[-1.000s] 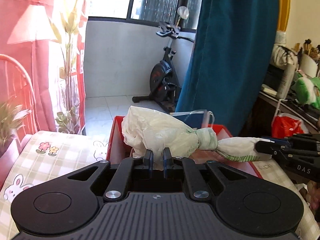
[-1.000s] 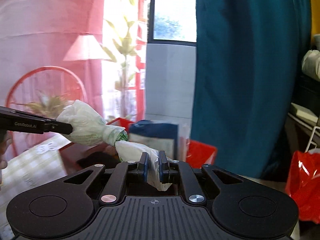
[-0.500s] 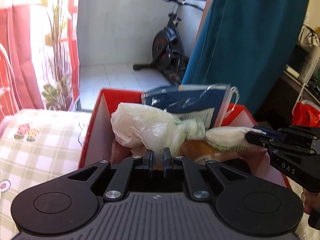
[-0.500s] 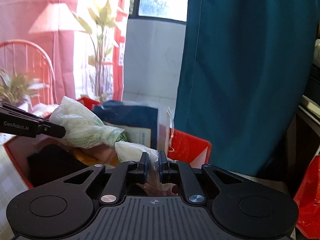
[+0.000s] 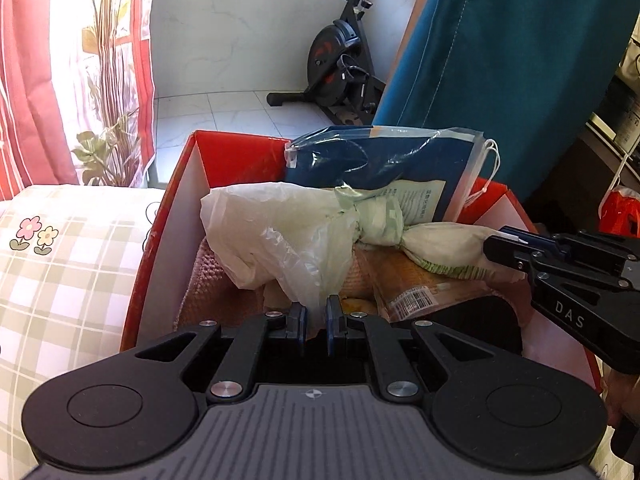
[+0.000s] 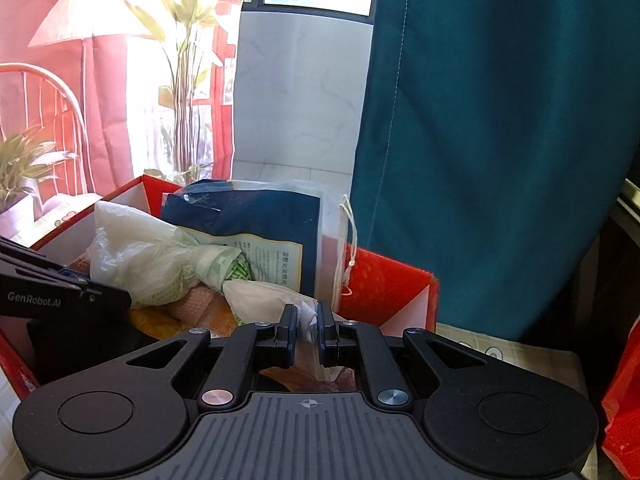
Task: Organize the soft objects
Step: 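Lower the white bag onto the eye mask and open both grippers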
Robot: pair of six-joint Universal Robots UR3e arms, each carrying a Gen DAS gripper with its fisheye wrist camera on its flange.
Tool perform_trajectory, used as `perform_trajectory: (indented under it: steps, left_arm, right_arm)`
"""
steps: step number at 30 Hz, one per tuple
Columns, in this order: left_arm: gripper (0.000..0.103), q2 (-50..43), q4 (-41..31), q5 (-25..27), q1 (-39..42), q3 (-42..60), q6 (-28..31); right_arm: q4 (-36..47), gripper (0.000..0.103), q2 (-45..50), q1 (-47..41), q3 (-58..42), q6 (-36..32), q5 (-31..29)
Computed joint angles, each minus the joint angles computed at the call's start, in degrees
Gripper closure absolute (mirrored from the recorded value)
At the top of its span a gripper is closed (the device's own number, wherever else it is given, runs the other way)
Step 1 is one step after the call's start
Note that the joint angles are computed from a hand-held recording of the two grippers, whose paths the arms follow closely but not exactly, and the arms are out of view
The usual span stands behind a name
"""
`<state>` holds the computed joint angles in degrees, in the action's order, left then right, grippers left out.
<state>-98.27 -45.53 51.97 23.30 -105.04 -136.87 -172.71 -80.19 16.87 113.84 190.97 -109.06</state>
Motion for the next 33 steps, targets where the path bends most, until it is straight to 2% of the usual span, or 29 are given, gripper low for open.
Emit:
perform_trajectory:
  steps: [5, 8, 9, 10, 12, 17, 23, 25, 29, 33]
  left_arm:
    - [0.091, 0.5, 1.3, 0.8, -0.6, -0.5, -0.6]
    - [0.087, 1.8, 1.0, 0.1, 0.2, -1.2, -0.3]
    - [0.077, 2.2, 0.9, 0.0, 0.4, -1.3, -0.3]
    - [0.062, 2.9, 0.6, -0.3, 0.7, -1.8, 0.0]
    - [0.046, 4.9, 0.5, -1.7, 1.8, -3.3, 1.1]
    - [0.042, 11.6, -1.8, -4.0, 4.6, -7.4, 6.0]
    - [0.025, 23.0, -5.5, -8.2, 10.2, -14.7, 13.4]
    - [0.022, 27.0, -8.6, -10.0, 12.6, -16.7, 16.4]
    - [0.021, 35.0, -19.5, -13.5, 18.3, -19.4, 24.5]
    - [0.019, 43.3, -36.3, -15.7, 25.3, -20.8, 36.1]
  right_arm:
    - [-0.4, 0.093, -0.2, -0.4, 0.6, -0.8, 0.5]
    - [-1.1, 0.088, -1.7, -0.5, 1.9, -0.3, 0.9]
    - [-1.7, 0.084, -2.3, -0.5, 2.4, -0.3, 0.9]
    - [-2.0, 0.080, -2.9, -0.4, 3.0, -0.3, 0.9]
    - [-2.6, 0.076, -4.6, -0.6, 4.3, -0.6, 1.7]
    - [-2.9, 0.071, -9.6, -0.8, 7.9, -2.0, 3.8]
    - [-4.5, 0.059, -17.3, -0.9, 14.0, -3.1, 6.6]
    - [-4.7, 0.057, -19.9, -0.5, 16.0, -3.0, 7.0]
    - [-5.6, 0.053, -25.6, -0.2, 20.8, -3.3, 8.7]
    - [-5.0, 0.052, -31.2, 1.9, 25.4, -3.8, 8.1]
